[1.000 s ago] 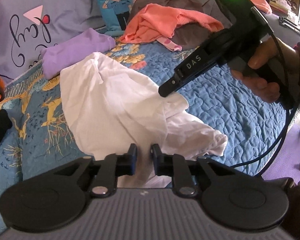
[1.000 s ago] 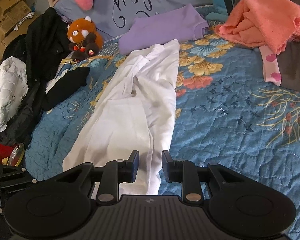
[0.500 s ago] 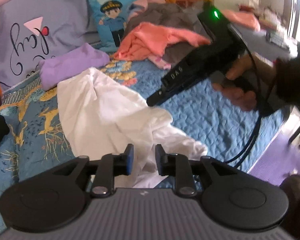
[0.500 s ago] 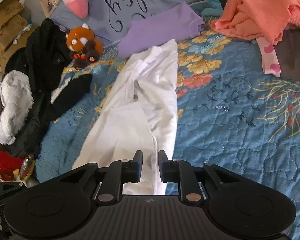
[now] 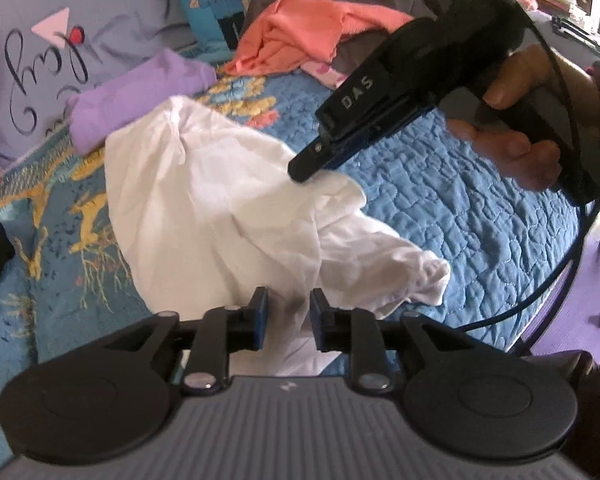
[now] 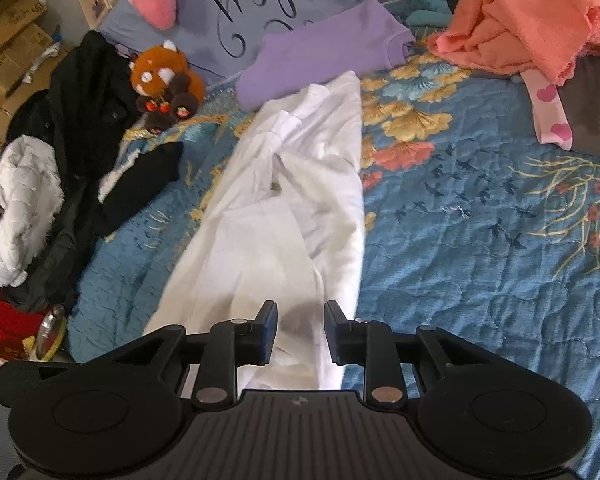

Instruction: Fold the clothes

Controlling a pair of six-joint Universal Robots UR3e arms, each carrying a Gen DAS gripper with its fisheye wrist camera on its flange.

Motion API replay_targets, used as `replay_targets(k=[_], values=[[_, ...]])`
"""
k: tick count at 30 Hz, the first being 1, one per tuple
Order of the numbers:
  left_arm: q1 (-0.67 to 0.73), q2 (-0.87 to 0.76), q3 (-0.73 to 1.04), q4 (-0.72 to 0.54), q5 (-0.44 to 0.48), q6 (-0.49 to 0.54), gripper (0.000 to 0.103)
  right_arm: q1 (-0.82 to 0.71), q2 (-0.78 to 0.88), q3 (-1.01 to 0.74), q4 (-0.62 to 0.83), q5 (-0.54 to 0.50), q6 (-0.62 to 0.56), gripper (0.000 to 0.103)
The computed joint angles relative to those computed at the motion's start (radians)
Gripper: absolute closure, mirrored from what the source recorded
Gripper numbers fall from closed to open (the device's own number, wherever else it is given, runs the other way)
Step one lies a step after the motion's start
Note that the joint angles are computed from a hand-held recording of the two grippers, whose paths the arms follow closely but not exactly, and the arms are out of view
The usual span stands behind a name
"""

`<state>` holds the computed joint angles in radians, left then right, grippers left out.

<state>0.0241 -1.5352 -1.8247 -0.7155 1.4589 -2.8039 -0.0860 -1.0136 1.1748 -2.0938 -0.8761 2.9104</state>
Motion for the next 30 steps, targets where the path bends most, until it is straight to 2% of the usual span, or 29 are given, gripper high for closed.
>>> replay_targets(k=[2, 5, 6, 9, 13, 16, 18, 21, 23, 25, 27, 30], values=[[0.015, -0.002, 0.01, -0.027, -0.014, -0.016, 0.095, 0.004, 0.007, -0.014, 0.018, -0.01, 0.003, 0.077], [0.052, 0.014, 0.009, -0.055, -0.062, -0.034, 0.098, 0.004, 0.017, -0.037, 0.054, -0.006, -0.004, 0.097], [0.06, 0.019, 0.009, -0.061, -0.069, -0.042, 0.098, 0.004, 0.014, -0.037, 0.051, -0.01, -0.002, 0.101], [0.095, 0.038, 0.007, -0.083, -0.107, -0.068, 0.099, -0.011, -0.011, -0.014, 0.043, 0.032, -0.005, 0.101], [0.196, 0.115, -0.027, -0.109, -0.218, -0.109, 0.099, -0.036, -0.067, 0.025, 0.035, 0.088, -0.031, 0.101], [0.314, 0.206, -0.066, -0.149, -0.336, -0.126, 0.099, -0.064, -0.115, 0.052, 0.038, 0.151, -0.066, 0.101], [0.419, 0.291, -0.107, -0.204, -0.449, -0.112, 0.099, -0.08, -0.143, 0.063, 0.049, 0.18, -0.105, 0.101], [0.539, 0.388, -0.137, -0.328, -0.554, -0.062, 0.099, -0.085, -0.162, 0.064, 0.106, 0.159, -0.167, 0.101], [0.539, 0.385, -0.121, -0.383, -0.534, -0.042, 0.099, -0.064, -0.146, 0.037, 0.164, 0.075, -0.176, 0.101], [0.501, 0.346, -0.084, -0.423, -0.496, -0.023, 0.099, -0.02, -0.129, 0.032, 0.141, -0.077, -0.125, 0.103], [0.442, 0.308, -0.057, -0.434, -0.441, -0.013, 0.099, -0.006, -0.115, 0.052, 0.103, -0.154, -0.066, 0.103], [0.369, 0.265, -0.028, -0.442, -0.386, 0.006, 0.098, -0.045, -0.122, 0.089, 0.091, -0.091, 0.0, 0.1]])
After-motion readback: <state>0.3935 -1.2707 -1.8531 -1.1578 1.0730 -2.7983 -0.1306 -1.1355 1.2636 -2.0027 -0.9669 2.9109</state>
